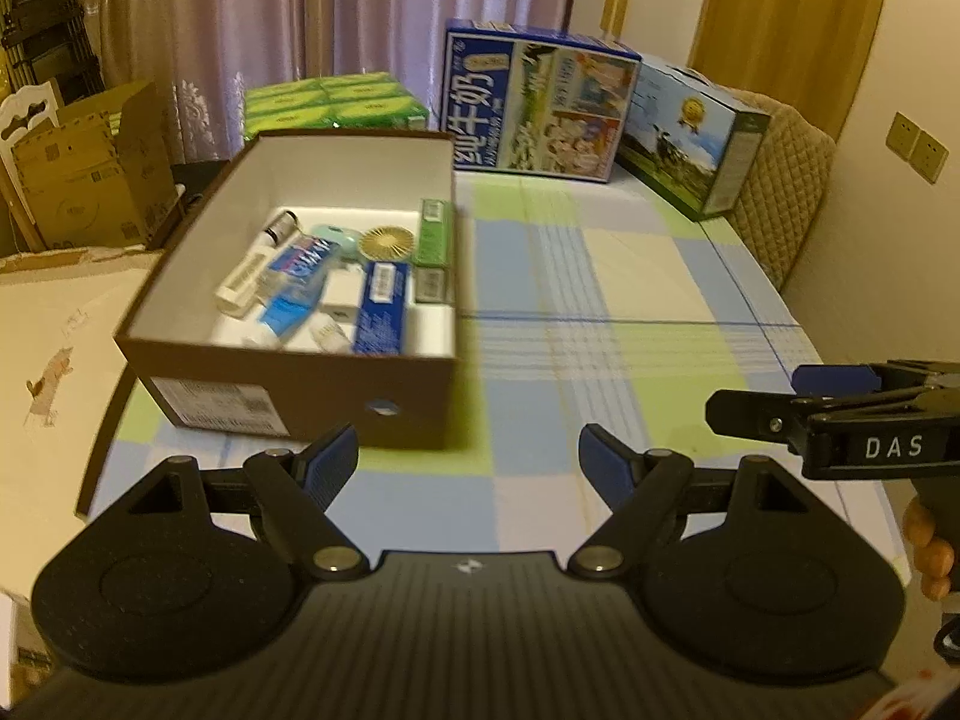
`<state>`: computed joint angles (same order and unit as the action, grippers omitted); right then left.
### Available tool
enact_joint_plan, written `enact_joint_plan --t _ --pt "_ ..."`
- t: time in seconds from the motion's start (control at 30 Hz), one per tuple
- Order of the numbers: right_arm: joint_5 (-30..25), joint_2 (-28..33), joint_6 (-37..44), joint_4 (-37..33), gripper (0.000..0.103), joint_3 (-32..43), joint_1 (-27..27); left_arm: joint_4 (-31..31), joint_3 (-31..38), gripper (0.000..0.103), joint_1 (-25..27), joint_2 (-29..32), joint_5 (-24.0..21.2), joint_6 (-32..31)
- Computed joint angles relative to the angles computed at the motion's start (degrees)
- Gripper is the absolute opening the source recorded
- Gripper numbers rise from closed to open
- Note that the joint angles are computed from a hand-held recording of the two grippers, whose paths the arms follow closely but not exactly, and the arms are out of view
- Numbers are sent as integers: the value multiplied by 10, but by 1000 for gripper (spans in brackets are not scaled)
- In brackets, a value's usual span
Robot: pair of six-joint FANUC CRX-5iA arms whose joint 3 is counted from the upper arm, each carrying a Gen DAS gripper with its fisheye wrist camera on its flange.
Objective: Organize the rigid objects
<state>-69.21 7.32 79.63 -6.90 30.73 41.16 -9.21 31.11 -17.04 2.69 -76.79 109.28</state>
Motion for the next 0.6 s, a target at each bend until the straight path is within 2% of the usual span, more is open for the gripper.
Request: enact_joint_plan --t 0.23,0.6 --pt "-10 -54 0 2 92 -57 -28 -28 15 78 -57 10 -19 41" --pt "-21 -112 12 -3 92 -108 -60 -57 36 78 -121 21 -30 71"
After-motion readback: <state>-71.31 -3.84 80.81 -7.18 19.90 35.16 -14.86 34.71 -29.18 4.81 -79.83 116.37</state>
